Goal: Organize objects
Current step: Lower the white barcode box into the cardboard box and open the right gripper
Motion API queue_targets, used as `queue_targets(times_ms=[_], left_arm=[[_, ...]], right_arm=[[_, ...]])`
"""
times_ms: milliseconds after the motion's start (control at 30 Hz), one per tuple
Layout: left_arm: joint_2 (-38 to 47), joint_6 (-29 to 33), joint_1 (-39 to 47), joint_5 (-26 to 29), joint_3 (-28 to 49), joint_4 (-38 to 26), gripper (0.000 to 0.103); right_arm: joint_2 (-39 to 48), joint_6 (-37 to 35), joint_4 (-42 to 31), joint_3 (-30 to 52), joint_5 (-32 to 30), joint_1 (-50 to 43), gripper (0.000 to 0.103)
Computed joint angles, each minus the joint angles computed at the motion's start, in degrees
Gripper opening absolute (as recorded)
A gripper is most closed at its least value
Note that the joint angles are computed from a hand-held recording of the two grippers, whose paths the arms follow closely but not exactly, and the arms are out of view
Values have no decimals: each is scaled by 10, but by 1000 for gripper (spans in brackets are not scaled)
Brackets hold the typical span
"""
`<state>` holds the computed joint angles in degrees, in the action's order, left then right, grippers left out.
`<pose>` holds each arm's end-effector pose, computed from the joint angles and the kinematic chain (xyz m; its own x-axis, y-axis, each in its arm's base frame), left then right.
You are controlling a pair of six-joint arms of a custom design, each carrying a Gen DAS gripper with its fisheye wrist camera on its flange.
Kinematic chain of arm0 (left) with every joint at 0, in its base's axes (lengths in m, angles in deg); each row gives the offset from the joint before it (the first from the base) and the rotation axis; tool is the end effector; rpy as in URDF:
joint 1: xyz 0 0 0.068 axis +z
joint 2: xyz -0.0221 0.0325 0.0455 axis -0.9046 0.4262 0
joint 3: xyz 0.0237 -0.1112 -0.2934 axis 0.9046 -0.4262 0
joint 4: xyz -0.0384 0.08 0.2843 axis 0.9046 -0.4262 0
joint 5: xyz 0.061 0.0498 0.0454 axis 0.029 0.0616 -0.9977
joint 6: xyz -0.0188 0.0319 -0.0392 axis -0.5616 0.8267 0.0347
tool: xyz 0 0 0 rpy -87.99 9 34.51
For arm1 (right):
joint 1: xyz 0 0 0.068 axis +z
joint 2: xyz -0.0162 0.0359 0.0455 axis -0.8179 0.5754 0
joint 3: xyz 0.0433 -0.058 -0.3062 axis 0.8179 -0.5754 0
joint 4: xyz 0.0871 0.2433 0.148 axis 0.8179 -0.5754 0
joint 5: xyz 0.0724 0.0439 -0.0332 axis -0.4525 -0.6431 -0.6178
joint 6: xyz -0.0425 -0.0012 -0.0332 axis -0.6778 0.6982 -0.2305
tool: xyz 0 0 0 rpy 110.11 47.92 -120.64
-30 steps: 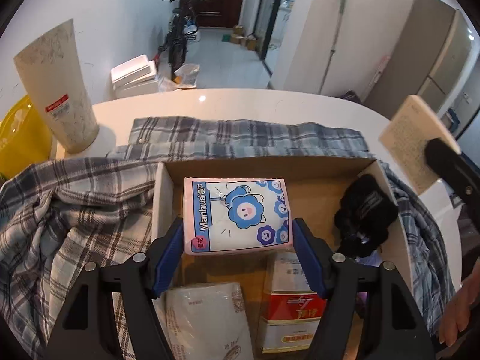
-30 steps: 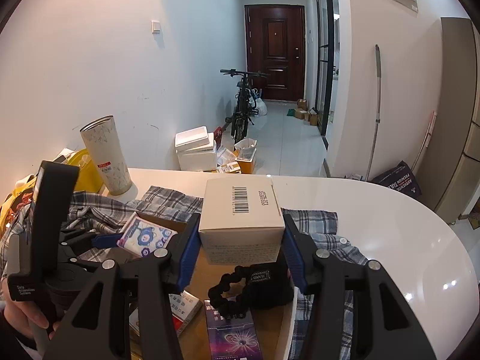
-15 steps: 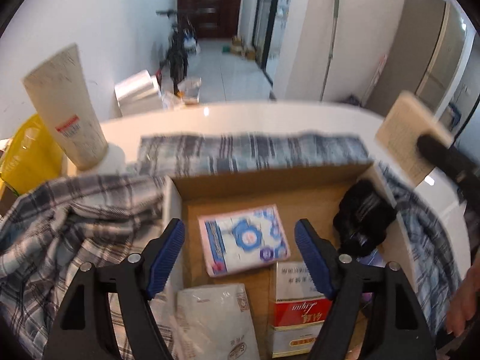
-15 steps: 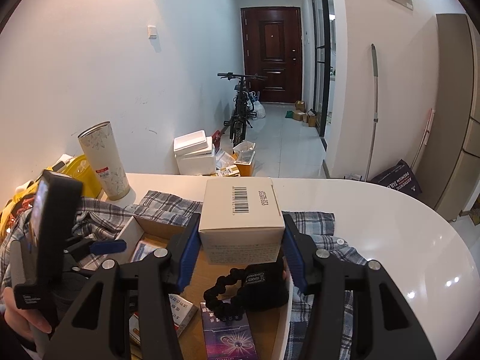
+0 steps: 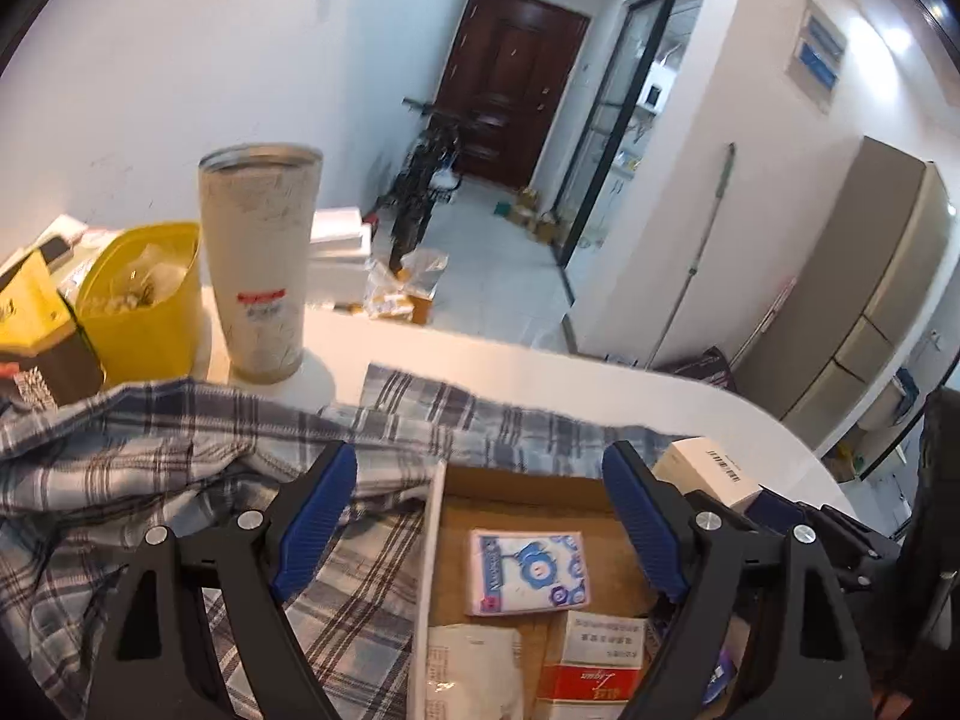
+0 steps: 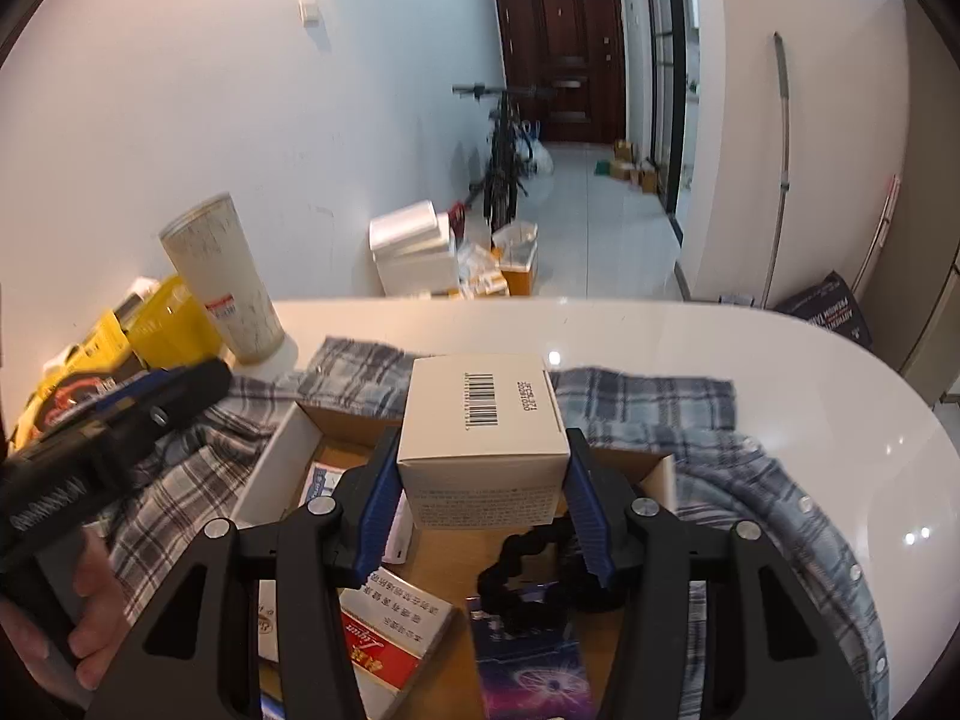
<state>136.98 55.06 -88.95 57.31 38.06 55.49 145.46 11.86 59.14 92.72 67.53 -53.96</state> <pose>0.2218 -0.0983 0.2206 -0.6835 -0.1136 -0.7210 0.1318 0.9524 -0.2750 0.2103 0.0067 0.1918 -0.7145 0.0158 -0.6994 -0.0628 0.9943 0.0866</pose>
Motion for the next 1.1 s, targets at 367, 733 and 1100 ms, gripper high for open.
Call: queue_targets(times_ms=[367,733,1100], left_arm=[[34,6,-27,-1,12,-13,86],[17,30,-66,-32,16,-24,86],[-125,65,-123,-96,29,-77,86]], right_arm=[[117,31,3,31,9,21,51],[134,36,15,33,32,41,52],[-44,-32,-101,28,-37,-76,58]])
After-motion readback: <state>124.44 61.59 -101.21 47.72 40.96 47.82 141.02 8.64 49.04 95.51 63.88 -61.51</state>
